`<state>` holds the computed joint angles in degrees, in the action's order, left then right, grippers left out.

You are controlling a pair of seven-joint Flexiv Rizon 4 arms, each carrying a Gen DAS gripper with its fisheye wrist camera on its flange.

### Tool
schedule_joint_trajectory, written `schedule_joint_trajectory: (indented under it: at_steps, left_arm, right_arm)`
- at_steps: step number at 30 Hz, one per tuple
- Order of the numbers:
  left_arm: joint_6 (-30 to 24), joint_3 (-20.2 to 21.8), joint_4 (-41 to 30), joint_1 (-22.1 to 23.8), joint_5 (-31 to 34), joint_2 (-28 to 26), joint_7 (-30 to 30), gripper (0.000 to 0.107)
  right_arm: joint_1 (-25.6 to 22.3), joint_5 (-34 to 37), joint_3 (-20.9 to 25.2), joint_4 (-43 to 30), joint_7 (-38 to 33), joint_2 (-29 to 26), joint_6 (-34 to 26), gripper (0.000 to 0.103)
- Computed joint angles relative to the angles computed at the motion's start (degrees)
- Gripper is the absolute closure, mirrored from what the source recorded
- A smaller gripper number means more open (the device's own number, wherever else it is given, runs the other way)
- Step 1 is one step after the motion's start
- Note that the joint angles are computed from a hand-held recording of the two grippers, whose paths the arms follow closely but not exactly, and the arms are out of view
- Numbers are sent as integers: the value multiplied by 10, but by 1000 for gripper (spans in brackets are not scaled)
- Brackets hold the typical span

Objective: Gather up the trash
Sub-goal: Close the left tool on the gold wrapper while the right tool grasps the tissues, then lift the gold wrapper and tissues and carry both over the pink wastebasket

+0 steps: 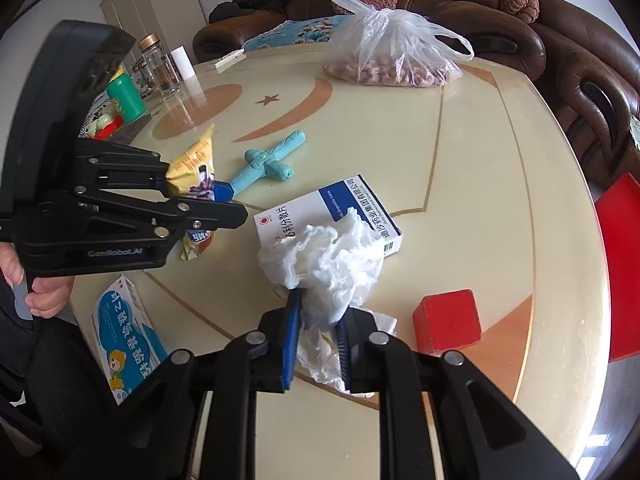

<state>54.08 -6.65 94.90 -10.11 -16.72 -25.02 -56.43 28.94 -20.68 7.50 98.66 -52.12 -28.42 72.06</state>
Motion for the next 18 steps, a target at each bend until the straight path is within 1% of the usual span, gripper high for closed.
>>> schedule_joint_trajectory:
  at_steps: [6, 16, 18]
  left_arm:
    - [11, -2, 12, 3, -6, 9, 3, 85]
    - [29, -7, 36, 10, -34, 35, 20, 86]
    - [28, -12, 43, 15, -49, 44, 30, 86]
  right_arm:
    - [15, -23, -20, 14, 25, 11, 11, 89]
    - [19, -55, -30, 35, 63, 30, 23, 89]
    - [19, -60, -29, 37, 67, 32, 25, 89]
